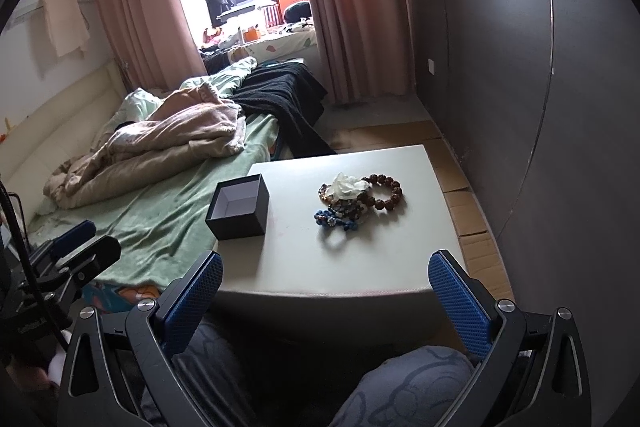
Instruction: Organize jewelry
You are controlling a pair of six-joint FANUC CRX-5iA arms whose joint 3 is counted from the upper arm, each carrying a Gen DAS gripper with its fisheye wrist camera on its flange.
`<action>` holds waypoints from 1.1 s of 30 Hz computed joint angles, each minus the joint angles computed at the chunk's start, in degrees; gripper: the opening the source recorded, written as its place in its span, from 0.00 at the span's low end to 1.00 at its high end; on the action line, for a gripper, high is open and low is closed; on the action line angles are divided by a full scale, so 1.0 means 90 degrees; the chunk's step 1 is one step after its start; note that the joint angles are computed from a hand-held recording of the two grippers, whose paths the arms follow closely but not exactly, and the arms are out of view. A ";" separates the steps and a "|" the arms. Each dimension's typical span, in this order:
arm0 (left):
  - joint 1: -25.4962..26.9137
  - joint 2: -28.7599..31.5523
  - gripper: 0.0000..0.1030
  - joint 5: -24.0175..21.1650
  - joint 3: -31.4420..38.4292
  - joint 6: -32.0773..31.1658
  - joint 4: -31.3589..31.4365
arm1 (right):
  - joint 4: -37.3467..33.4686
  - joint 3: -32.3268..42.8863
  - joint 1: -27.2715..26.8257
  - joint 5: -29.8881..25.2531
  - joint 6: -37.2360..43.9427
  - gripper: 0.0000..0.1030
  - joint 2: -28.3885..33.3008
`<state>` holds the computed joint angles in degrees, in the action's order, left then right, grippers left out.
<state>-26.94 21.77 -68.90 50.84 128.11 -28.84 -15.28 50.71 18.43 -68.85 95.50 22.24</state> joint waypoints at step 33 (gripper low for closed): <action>0.0012 -0.0310 0.92 0.0215 -0.0466 0.0138 -0.0020 | 0.0081 0.0195 0.0004 -0.0172 -0.0069 1.00 0.0110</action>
